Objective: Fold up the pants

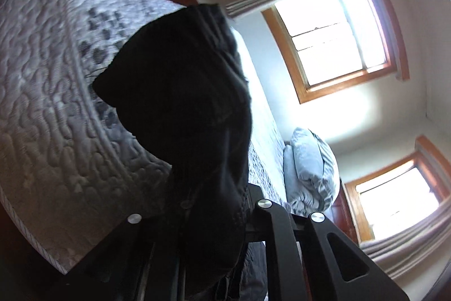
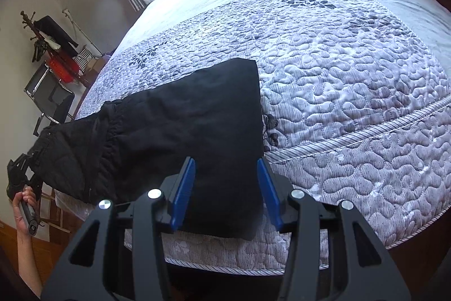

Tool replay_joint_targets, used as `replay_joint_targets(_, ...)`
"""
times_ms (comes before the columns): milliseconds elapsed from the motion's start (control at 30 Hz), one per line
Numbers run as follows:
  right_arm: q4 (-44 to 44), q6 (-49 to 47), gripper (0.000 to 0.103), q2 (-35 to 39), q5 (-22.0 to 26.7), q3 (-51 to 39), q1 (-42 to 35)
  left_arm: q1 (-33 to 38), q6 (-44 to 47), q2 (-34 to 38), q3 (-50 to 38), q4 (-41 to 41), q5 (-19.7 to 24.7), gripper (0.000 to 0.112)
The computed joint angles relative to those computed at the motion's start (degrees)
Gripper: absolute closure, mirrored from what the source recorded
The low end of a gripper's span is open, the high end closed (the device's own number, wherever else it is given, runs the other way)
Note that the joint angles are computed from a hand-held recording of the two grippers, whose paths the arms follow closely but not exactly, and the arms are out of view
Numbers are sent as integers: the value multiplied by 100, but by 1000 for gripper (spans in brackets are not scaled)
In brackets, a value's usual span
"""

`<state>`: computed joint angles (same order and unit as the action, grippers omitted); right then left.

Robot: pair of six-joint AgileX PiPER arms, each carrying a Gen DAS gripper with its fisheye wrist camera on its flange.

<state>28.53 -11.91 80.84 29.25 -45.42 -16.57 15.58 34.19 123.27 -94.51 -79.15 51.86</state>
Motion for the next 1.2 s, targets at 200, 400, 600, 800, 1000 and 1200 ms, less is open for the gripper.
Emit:
replay_joint_targets(200,160,-143,55,-66,0,45,-97,-543,53,-316,-248,559,-118,99)
replay_joint_targets(400,307,-296,55,-150,-1,126,-162,-1303,219,-737,-110,1310,-588,98)
replay_joint_targets(600,640,-629,55,-216,22,226,-374,-1942,760,-1295,743,1716,-1063,97)
replay_joint_targets(800,815,-846,55,-308,51,325,-541,-2629,592,-1236,813,2485,-1525,96)
replay_joint_targets(1000,1000,-1072,55,-366,91,399,-757,-3244,-26,-960,572,3685,-1834,93)
replay_joint_targets(1200,1117,-1197,55,-370,98,424,-834,-3639,-628,-437,81,4707,-1568,82)
